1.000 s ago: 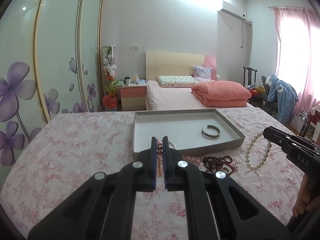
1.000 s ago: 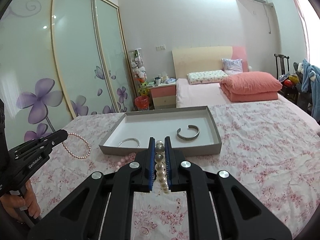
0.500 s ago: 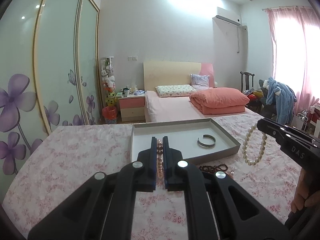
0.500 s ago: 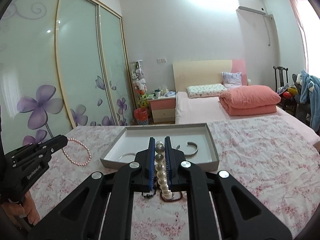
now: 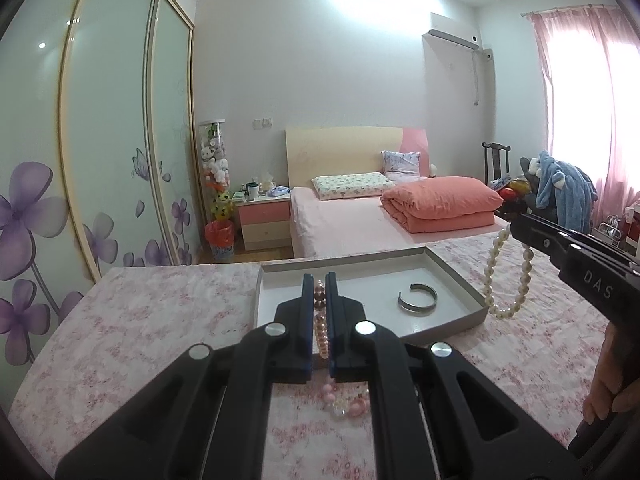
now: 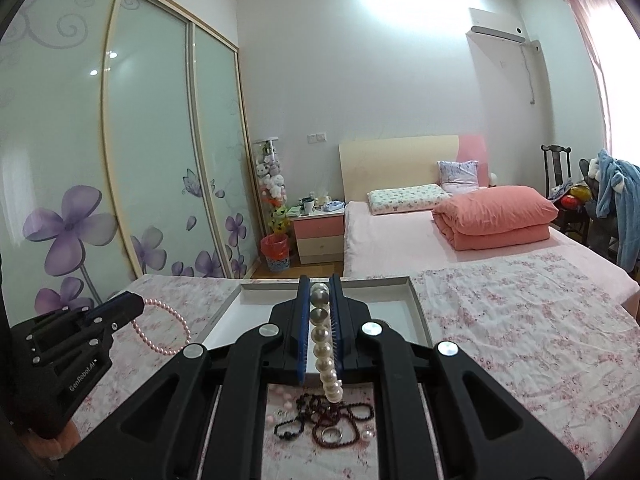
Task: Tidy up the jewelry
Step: 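Lift both pearl bracelets and carry them over the grey tray, then open both tools to drop the pearl bracelets into the tray, then withdraw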
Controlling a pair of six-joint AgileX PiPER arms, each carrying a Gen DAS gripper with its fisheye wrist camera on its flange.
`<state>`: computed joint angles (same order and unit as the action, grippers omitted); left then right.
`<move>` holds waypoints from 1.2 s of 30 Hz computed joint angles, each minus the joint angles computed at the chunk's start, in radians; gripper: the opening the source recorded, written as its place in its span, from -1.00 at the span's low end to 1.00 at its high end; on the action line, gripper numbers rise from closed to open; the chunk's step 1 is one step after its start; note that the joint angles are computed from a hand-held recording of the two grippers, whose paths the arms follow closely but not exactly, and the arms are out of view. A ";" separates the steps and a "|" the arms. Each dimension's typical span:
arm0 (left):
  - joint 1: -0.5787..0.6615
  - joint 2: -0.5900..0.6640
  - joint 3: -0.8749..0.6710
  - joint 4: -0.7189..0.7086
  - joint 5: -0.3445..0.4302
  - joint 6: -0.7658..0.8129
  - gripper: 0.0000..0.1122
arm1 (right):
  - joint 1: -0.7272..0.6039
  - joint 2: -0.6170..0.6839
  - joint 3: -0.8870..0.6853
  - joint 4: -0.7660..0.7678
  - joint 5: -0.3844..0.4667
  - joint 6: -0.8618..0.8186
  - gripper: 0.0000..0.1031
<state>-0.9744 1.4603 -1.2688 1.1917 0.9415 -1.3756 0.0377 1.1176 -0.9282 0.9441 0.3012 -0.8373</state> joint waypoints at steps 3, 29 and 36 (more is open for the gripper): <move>0.039 0.035 -0.027 -0.012 -0.032 0.003 -0.88 | 0.006 0.040 -0.020 0.009 -0.018 -0.004 -0.80; 0.361 0.404 -0.372 -0.339 -0.319 0.332 -0.88 | 0.075 0.507 -0.404 -0.373 0.004 0.431 -0.80; 0.392 0.460 -0.429 -0.445 -0.331 0.414 -0.85 | 0.066 0.577 -0.467 -0.394 0.071 0.476 -0.79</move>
<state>-0.5821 1.9203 -1.6979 0.7463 0.6103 -0.9617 0.1035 1.6947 -1.3951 0.5501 0.3724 -0.3613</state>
